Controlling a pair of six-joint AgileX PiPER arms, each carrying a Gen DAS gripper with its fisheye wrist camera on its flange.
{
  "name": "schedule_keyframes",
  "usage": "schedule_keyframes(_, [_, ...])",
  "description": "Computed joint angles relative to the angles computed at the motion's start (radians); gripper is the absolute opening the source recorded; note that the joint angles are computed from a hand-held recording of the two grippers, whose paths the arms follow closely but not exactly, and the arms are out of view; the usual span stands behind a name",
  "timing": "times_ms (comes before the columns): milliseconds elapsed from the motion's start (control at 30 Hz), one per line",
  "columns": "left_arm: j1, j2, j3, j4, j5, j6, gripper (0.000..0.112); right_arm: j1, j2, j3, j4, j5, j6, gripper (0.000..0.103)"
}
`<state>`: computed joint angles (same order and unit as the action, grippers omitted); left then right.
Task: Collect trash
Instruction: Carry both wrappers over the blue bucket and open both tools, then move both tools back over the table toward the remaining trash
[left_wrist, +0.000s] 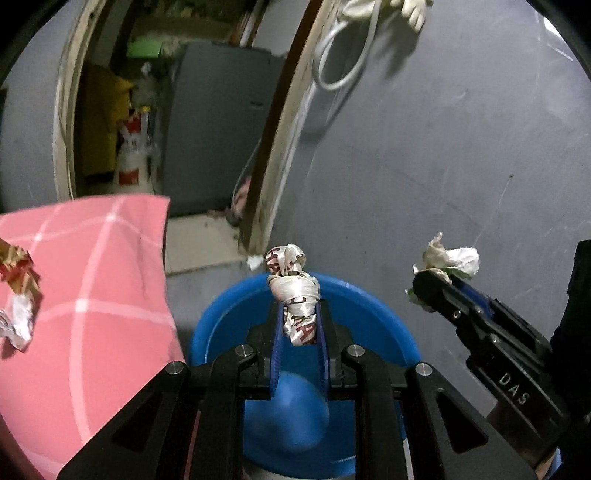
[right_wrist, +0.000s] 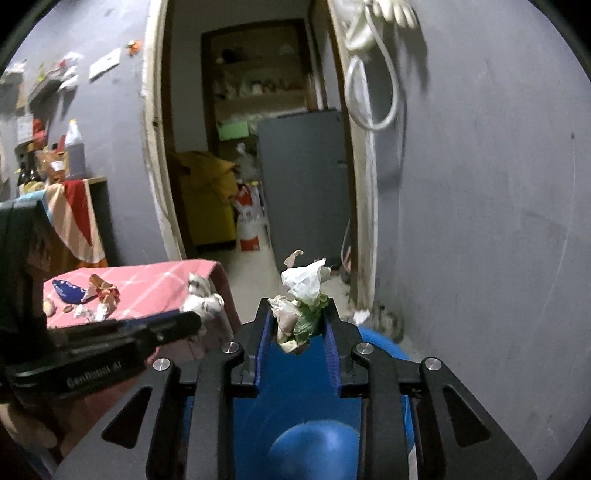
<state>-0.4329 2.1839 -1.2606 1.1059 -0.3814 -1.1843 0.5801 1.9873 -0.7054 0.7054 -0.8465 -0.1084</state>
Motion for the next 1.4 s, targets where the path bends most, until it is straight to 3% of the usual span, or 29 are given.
schedule_keyframes(100, [0.001, 0.040, -0.054, 0.158, 0.017, -0.160, 0.019, -0.021, 0.005, -0.008, -0.007, 0.043, 0.020, 0.035])
schedule_keyframes(200, [0.013, 0.052, -0.055, 0.146, 0.013, -0.156, 0.033, -0.050, 0.006, -0.001, -0.050, 0.065, 0.070, 0.037])
schedule_keyframes(367, [0.026, -0.003, 0.033, -0.059, -0.013, 0.021, 0.041, -0.052, -0.011, 0.016, -0.050, 0.045, 0.103, 0.046])
schedule_keyframes(467, [0.046, -0.063, 0.110, -0.229, -0.034, 0.179, 0.054, -0.023, -0.032, 0.024, -0.013, 0.009, 0.079, 0.049])
schedule_keyframes(533, [0.056, -0.107, 0.178, -0.383, -0.070, 0.323, 0.061, -0.003, -0.040, 0.019, 0.014, -0.022, 0.050, 0.059])
schedule_keyframes(600, [0.082, -0.151, 0.243, -0.509, -0.121, 0.447, 0.070, 0.033, -0.048, 0.029, 0.029, -0.083, 0.044, 0.080])
schedule_keyframes(667, [0.105, -0.194, 0.304, -0.603, -0.169, 0.544, 0.083, 0.065, -0.056, 0.023, 0.036, -0.123, 0.027, 0.082])
schedule_keyframes(733, [0.130, -0.235, 0.362, -0.667, -0.218, 0.616, 0.086, 0.094, -0.057, 0.016, 0.033, -0.168, 0.021, 0.089])
schedule_keyframes(800, [0.164, -0.280, 0.435, -0.743, -0.279, 0.701, 0.100, 0.131, -0.052, 0.006, 0.024, -0.231, 0.025, 0.103])
schedule_keyframes(933, [0.244, -0.345, 0.557, -0.800, -0.415, 0.773, 0.101, 0.192, -0.032, -0.046, 0.007, -0.301, -0.019, 0.103])
schedule_keyframes(1133, [0.356, -0.430, 0.694, -0.835, -0.516, 0.835, 0.101, 0.274, 0.027, -0.150, 0.001, -0.362, -0.128, 0.103])
schedule_keyframes(1400, [0.490, -0.461, 0.880, -0.858, -0.684, 0.958, 0.101, 0.344, 0.082, -0.237, 0.001, -0.346, -0.192, 0.103])
